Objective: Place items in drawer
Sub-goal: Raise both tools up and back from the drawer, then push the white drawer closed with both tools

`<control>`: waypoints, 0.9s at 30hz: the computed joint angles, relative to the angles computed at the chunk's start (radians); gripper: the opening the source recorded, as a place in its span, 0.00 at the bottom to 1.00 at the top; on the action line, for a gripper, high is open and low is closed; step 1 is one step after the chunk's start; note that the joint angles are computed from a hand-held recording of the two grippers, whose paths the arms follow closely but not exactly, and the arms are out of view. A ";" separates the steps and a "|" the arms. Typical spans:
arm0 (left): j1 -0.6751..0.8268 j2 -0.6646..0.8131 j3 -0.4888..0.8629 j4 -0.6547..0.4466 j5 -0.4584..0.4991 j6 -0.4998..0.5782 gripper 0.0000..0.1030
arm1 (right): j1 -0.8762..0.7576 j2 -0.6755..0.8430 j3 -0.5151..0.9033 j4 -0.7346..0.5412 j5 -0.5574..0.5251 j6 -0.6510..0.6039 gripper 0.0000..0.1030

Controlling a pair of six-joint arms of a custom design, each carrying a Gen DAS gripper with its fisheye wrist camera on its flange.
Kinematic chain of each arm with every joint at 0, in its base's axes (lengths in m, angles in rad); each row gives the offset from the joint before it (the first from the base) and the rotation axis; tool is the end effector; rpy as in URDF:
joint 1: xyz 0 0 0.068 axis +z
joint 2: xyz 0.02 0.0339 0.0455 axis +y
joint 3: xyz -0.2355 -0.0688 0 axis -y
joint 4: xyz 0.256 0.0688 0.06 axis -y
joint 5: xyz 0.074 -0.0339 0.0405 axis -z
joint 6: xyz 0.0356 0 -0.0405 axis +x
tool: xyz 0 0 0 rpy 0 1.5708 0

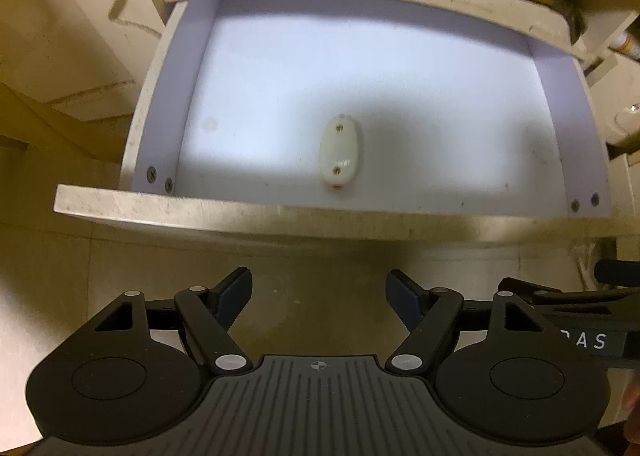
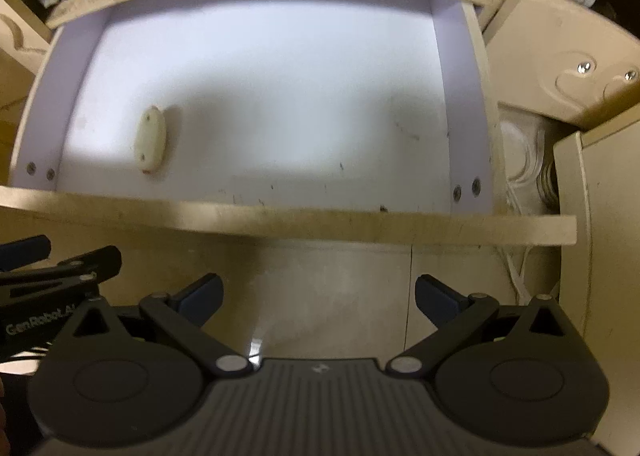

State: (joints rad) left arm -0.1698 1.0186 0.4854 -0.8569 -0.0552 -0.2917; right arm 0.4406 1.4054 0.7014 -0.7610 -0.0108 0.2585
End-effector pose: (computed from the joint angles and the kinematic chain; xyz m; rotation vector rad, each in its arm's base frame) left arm 0.1650 -0.0263 0.1278 -0.1873 2.9471 0.0182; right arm 0.2050 0.0971 0.1168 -0.2777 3.0324 0.0707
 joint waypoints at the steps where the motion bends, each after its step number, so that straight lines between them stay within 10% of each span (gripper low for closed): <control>1: 0.001 0.011 0.000 0.002 0.002 0.002 0.71 | -0.001 0.013 0.002 -0.001 -0.003 0.000 0.99; 27: 0.051 0.163 0.044 0.089 -0.013 0.027 0.71 | -0.040 0.105 0.038 0.073 0.026 0.005 1.00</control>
State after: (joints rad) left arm -0.1191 1.1815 0.5289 -0.7676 -0.0681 -0.2645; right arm 0.4001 1.5106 0.7393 -0.6882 0.0151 0.2634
